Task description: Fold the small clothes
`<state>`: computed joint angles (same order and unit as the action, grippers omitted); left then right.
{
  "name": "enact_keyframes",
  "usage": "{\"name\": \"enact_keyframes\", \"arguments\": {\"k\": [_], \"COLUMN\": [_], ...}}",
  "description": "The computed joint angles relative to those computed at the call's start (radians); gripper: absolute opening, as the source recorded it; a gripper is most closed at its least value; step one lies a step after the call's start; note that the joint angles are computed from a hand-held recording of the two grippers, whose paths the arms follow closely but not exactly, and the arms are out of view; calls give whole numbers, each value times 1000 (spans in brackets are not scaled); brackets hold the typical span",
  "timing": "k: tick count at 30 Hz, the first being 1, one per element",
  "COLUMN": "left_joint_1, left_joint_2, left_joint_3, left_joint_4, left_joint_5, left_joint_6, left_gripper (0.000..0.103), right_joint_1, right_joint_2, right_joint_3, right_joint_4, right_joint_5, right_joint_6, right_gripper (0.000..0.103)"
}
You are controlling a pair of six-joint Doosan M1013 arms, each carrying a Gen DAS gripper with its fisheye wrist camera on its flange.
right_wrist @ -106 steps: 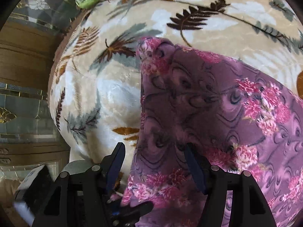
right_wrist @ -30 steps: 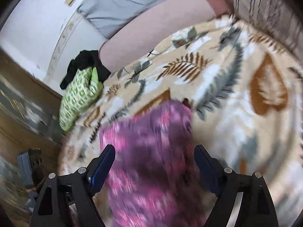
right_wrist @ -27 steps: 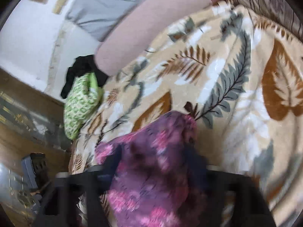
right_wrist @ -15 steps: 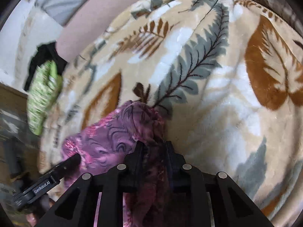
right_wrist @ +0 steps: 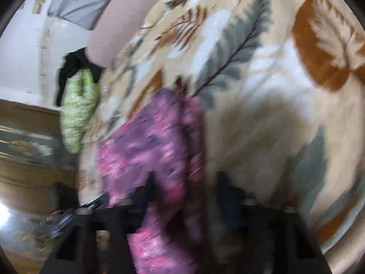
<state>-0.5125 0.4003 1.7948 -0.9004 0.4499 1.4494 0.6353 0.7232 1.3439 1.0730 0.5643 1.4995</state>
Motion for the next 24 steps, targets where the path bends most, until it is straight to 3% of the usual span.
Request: {"name": "enact_keyframes", "arguments": {"k": [3, 6, 7, 8, 9, 12, 13, 15, 19, 22, 24], "left_joint_1": [-12, -8, -9, -7, -7, 14, 16, 13, 43, 90, 111], "left_joint_2": [18, 35, 38, 42, 42, 20, 6, -24, -54, -41, -23], "left_joint_3": [-43, -61, -71, -78, -82, -47, -38, -31, -52, -93, -113], "left_joint_4": [186, 190, 192, 186, 199, -2, -25, 47, 148, 165, 235], "left_joint_5": [42, 42, 42, 50, 54, 37, 32, 4, -10, 17, 32], "left_joint_6": [-153, -171, -164, -152, -163, 6, 37, 13, -26, -9, -72], "left_gripper": [65, 63, 50, 50, 42, 31, 31, 31, 31, 31, 36], "right_joint_1": [-1, -13, -13, -10, -8, -6, -7, -2, 16, 23, 28], "right_joint_2": [21, 40, 47, 50, 46, 40, 35, 32, 67, 115, 148], "right_joint_3": [-18, -27, -39, -51, -51, -40, -31, -32, -136, -240, -310], "right_joint_4": [-25, 92, 86, 56, 28, 96, 139, 209, 149, 131, 73], "right_joint_5": [39, 52, 59, 59, 53, 32, 25, 12, 12, 12, 4], "right_joint_6": [54, -28, -29, -22, -21, -78, -126, -205, -165, -136, -85], "right_gripper": [40, 40, 40, 37, 28, 18, 17, 16, 16, 16, 17]}}
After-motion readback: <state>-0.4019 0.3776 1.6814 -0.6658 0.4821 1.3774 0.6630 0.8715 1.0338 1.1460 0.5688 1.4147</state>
